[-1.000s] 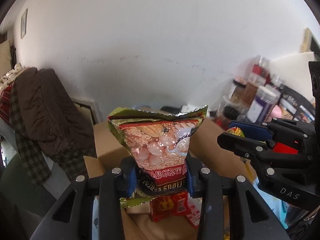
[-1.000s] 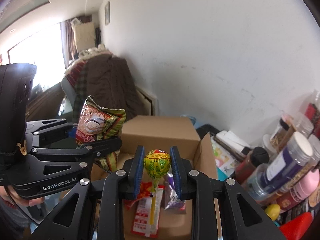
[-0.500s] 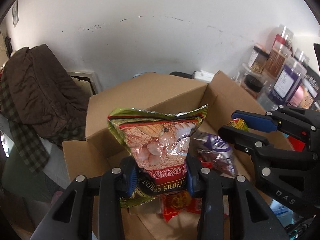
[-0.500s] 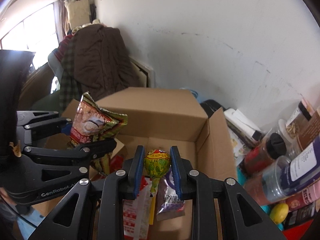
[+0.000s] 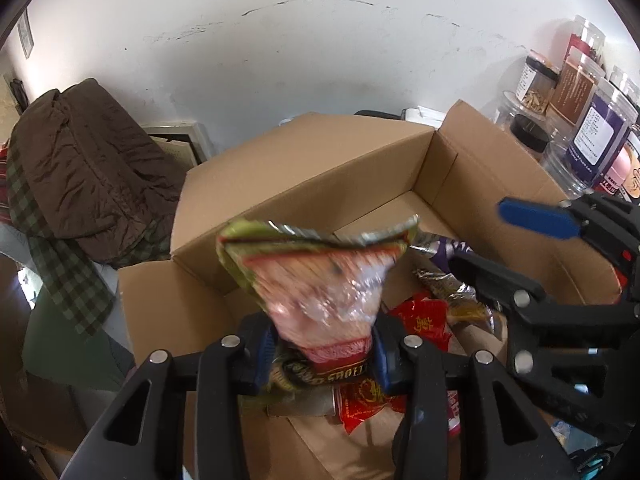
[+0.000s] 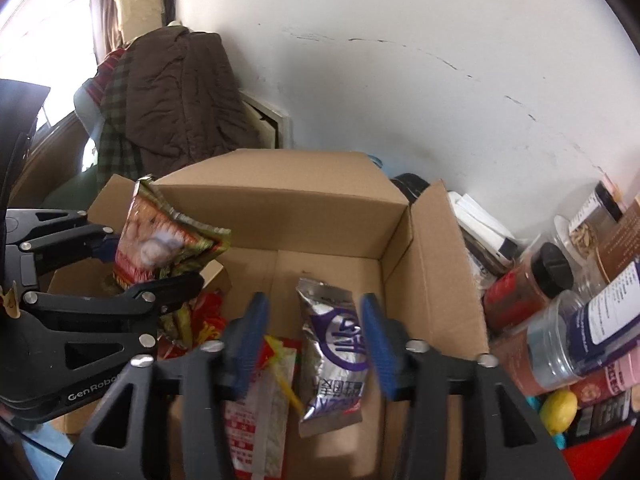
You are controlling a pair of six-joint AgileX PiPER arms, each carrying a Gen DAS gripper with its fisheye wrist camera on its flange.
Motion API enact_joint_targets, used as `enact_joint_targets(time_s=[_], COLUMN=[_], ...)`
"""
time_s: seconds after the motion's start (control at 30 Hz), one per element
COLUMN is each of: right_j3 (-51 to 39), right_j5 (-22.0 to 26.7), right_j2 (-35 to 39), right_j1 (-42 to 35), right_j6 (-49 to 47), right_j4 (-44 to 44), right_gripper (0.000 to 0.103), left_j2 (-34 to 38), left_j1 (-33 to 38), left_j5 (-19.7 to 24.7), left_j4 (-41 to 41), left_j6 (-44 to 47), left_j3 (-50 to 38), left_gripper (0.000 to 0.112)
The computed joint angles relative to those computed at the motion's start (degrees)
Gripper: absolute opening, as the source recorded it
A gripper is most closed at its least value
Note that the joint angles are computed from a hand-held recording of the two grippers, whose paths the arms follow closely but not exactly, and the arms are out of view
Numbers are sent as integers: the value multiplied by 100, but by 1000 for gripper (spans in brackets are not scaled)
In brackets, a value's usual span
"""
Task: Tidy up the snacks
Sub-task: 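Lower the chip bag and the lollipop into the box and open both tools, then withdraw both tools from the box back over the table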
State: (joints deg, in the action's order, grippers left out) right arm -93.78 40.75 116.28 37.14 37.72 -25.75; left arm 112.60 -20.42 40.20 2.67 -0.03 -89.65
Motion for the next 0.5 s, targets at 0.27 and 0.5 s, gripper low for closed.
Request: enact_joint_targets(time_s=[0.27,0.5], right_j3=[325,544], right_j5=[132,338], right_j2=[-421,-959], right_j1=[112,334], right_j6=[418,796], right_j4=[-375,-756], right_gripper=[61,61], left_j2=[-494,-1143], left_j1=[-85,-126], left_j5=[-131,-139], left_j4=[614,601], left_j6=[-623,-694], left_j3=[346,625], left_gripper=[65,65])
